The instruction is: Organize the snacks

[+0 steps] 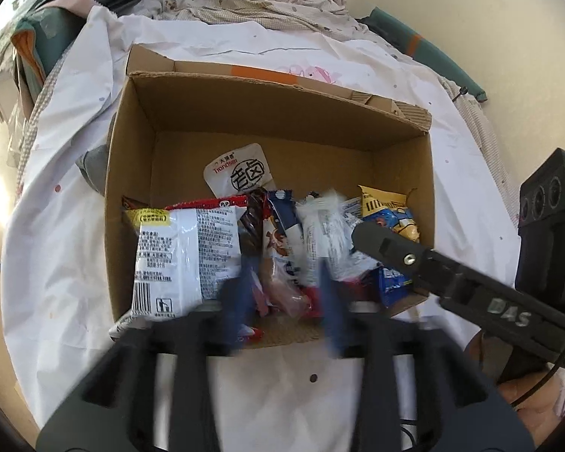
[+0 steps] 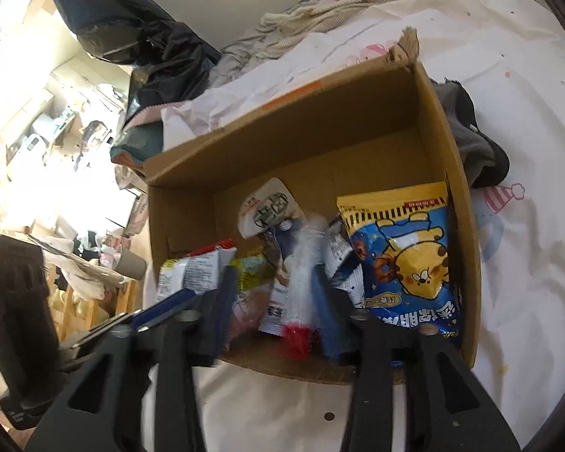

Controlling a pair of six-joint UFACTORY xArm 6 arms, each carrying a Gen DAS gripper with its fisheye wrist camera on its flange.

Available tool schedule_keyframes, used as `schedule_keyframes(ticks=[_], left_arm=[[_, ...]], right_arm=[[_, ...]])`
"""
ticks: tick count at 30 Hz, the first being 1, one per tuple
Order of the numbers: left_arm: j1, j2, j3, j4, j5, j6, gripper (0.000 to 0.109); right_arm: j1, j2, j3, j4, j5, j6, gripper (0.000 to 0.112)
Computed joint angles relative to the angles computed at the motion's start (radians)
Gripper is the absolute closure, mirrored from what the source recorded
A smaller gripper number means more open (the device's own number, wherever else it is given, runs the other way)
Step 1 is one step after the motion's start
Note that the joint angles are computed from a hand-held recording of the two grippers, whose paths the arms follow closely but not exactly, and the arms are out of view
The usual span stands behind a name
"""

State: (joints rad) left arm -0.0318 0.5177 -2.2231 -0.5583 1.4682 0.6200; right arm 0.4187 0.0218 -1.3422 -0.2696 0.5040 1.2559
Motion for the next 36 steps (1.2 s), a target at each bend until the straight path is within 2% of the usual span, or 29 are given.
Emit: schedule_keyframes(ticks=[1, 2, 5, 8, 12, 14, 16, 18, 20, 22, 25, 28, 31, 36], left_arm=[[0.004, -0.005, 0.007, -0.007, -0.003, -0.003, 0.036], [0.009, -0.020, 0.030, -0.015, -0.018, -0.005, 0.034], [0.024, -0.053, 0.064, -0.027, -0.034, 0.013, 0.033], [0.045, -0.099, 0.113, -0.036, -0.077, 0.067, 0.033], [0.061, -0.191, 0.230, 0.021, -0.245, 0.075, 0.033], [0.075, -0.230, 0.286, 0.035, -0.320, 0.074, 0.033], [0.092, -0.259, 0.328, 0.039, -0.363, 0.077, 0.033], [0.114, -0.284, 0.364, 0.028, -0.363, 0.111, 0.033], [0.124, -0.330, 0.435, 0.032, -0.414, 0.140, 0.031], [0.132, -0.361, 0.481, 0.028, -0.444, 0.159, 0.018], [0.149, -0.411, 0.552, 0.014, -0.475, 0.174, 0.008], [0.170, -0.456, 0.609, -0.012, -0.468, 0.209, 0.007], [0.167, -0.498, 0.674, 0.003, -0.499, 0.245, 0.007], [0.191, -0.535, 0.709, -0.101, -0.479, 0.297, 0.006]], right_arm=[[0.001, -0.006, 0.001, -0.037, 0.007, 0.036, 0.039], [0.000, -0.014, 0.007, -0.068, 0.007, 0.067, 0.037], [-0.002, -0.043, 0.019, -0.124, 0.023, 0.120, 0.037], [0.009, -0.072, 0.016, -0.179, 0.074, 0.145, 0.031], [0.055, -0.115, 0.001, -0.268, 0.193, 0.198, 0.019], [0.100, -0.120, -0.038, -0.328, 0.318, 0.229, 0.013], [0.141, -0.134, -0.043, -0.382, 0.387, 0.252, 0.012], [0.174, -0.150, -0.031, -0.403, 0.424, 0.272, 0.011], [0.207, -0.160, -0.020, -0.423, 0.451, 0.299, 0.010], [0.233, -0.152, -0.029, -0.427, 0.492, 0.299, 0.010], [0.273, -0.134, -0.048, -0.450, 0.531, 0.300, 0.010], [0.316, -0.111, -0.074, -0.497, 0.570, 0.288, 0.010], [0.362, -0.079, -0.119, -0.540, 0.641, 0.270, 0.010], [0.403, -0.051, -0.164, -0.616, 0.708, 0.276, 0.010]])
